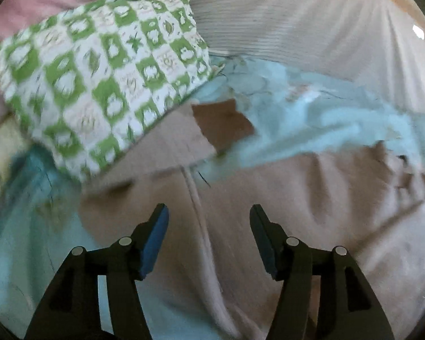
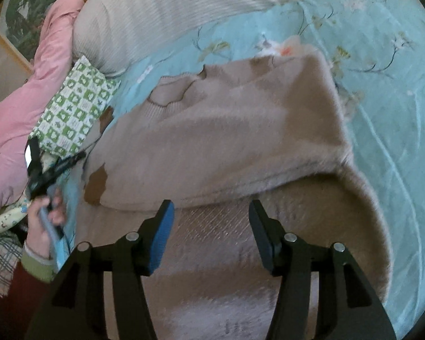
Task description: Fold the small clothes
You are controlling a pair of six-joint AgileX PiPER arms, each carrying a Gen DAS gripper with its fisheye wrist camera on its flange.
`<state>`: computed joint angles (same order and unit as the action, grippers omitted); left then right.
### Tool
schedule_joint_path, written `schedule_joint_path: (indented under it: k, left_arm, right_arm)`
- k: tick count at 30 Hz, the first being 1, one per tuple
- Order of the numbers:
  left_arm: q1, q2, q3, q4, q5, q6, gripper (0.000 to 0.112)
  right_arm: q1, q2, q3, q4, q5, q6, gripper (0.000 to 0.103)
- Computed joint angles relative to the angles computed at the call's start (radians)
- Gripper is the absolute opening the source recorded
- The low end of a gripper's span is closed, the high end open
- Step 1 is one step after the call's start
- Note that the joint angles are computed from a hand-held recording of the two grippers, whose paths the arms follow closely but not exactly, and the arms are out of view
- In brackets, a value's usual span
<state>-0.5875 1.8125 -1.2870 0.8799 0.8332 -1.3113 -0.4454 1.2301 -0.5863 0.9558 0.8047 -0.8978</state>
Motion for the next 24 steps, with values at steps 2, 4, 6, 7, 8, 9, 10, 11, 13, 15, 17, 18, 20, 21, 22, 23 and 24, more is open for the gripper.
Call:
schedule_joint_path:
  k: [2,4,6,7,8,9,10,11,13,15,17,18,20,21,22,23,24]
  left_arm:
    - [0.021,0.068,-0.095,-0.012,0.045,0.093,0.065]
    - [0.035,0.157,-0.217,-0.021,0.091,0.217,0.07]
    - [0.047,0.225,-0.305,-0.041,0.116,0.306,0.073]
    - [0.057,0.267,-0.36,-0.058,0.131,0.35,0.073]
    - [0.067,0.305,-0.41,-0.07,0.146,0.383,0.074]
    - [0.08,0.346,-0.465,-0.086,0.163,0.424,0.075]
    - [0.092,0.388,-0.52,-0.094,0.183,0.453,0.076]
    - [0.103,0.412,-0.553,-0.106,0.188,0.471,0.076]
    - [0.142,0.426,-0.593,-0.162,0.158,0.509,0.058]
    - [0.169,0.434,-0.631,-0.229,0.161,0.557,0.003]
    - [0.167,0.39,-0.57,-0.216,0.127,0.533,0.002]
    - [0.158,0.356,-0.525,-0.2,0.1,0.521,0.001]
    - [0.116,0.243,-0.389,-0.154,0.022,0.477,0.001]
    - [0.09,0.185,-0.336,-0.149,-0.01,0.464,0.001]
    - [0.057,0.119,-0.278,-0.144,-0.039,0.447,0.001]
    - [0.022,0.067,-0.242,-0.139,-0.056,0.438,0.001]
    - [-0.017,0.022,-0.217,-0.135,-0.068,0.43,0.001]
  right_arm:
    - [0.002,0.01,0.005,0.004,-0.002,0.015,0.056]
    - [0.007,0.02,0.008,0.01,0.002,0.015,0.056]
    - [0.019,0.015,0.013,0.01,-0.009,0.026,0.056]
    - [0.023,0.015,0.014,0.015,-0.007,0.028,0.056]
    - [0.024,0.016,0.013,0.018,-0.001,0.029,0.056]
    - [0.029,0.018,0.011,0.023,0.002,0.032,0.056]
    - [0.03,0.019,0.01,0.025,0.004,0.032,0.056]
    - [0.037,0.019,0.008,0.021,0.004,0.04,0.056]
    - [0.046,0.016,0.002,0.013,0.005,0.049,0.056]
    - [0.055,0.004,0.001,0.006,0.001,0.062,0.056]
    - [0.045,-0.003,0.004,0.009,0.01,0.053,0.056]
    - [0.039,-0.012,0.007,0.01,0.012,0.05,0.056]
    - [0.009,-0.028,0.018,0.021,0.03,0.024,0.056]
    - [-0.004,-0.04,0.024,0.024,0.038,0.019,0.056]
    - [-0.015,-0.059,0.033,0.026,0.043,0.02,0.056]
    - [-0.032,-0.07,0.037,0.027,0.055,0.013,0.056]
    - [-0.05,-0.076,0.038,0.028,0.068,0.006,0.056]
